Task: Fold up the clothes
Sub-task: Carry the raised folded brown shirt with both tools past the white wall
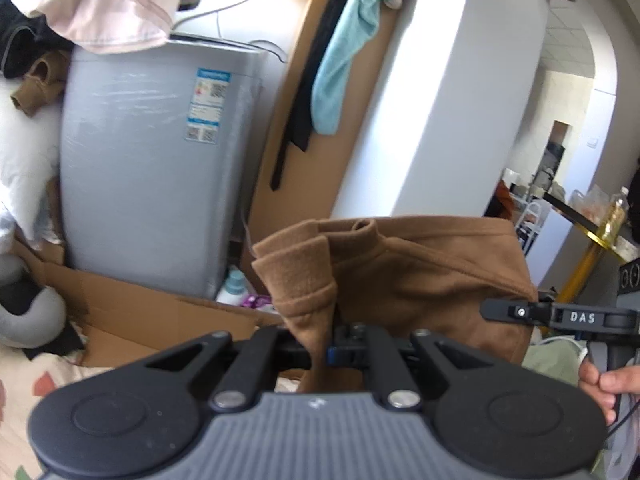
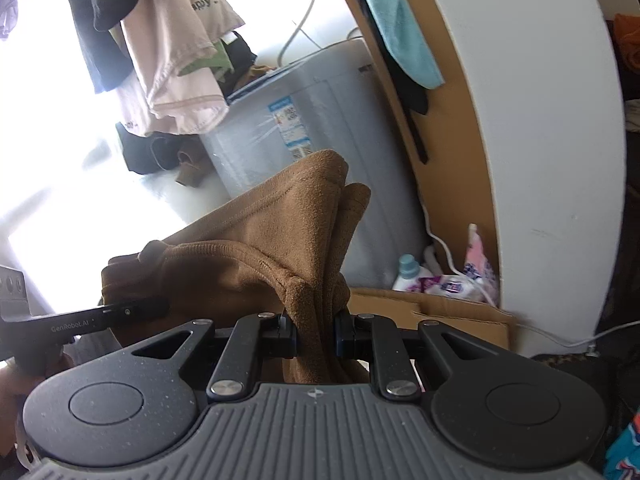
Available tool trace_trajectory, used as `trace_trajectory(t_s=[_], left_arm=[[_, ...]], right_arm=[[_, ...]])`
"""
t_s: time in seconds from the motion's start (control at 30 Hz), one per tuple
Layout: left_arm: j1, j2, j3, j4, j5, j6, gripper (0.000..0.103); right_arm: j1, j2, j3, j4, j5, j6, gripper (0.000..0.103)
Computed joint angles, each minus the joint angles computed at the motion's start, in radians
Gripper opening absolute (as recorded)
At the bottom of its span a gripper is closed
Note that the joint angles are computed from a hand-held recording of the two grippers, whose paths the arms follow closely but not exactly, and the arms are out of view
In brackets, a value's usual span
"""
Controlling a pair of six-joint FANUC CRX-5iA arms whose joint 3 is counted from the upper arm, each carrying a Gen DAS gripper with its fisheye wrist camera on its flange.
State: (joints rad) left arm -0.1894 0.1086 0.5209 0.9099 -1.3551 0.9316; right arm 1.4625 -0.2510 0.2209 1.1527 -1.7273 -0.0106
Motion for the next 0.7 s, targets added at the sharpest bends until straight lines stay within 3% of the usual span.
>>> trace_trajectory(t_s=[0.33, 0.7], left_arm=[[-0.101, -0.052, -0.144, 0.039, 0.083, -0.085, 0.006], [-0.215, -0.036, -0.222, 0.072, 0.081, -0.155, 0.006]], right_arm=[[0.155, -0.077, -0.121, 0.08, -0.193, -0.115, 0.016], [0.443, -0.16, -0.254, 0.106, -0.535, -0.313, 0.016]])
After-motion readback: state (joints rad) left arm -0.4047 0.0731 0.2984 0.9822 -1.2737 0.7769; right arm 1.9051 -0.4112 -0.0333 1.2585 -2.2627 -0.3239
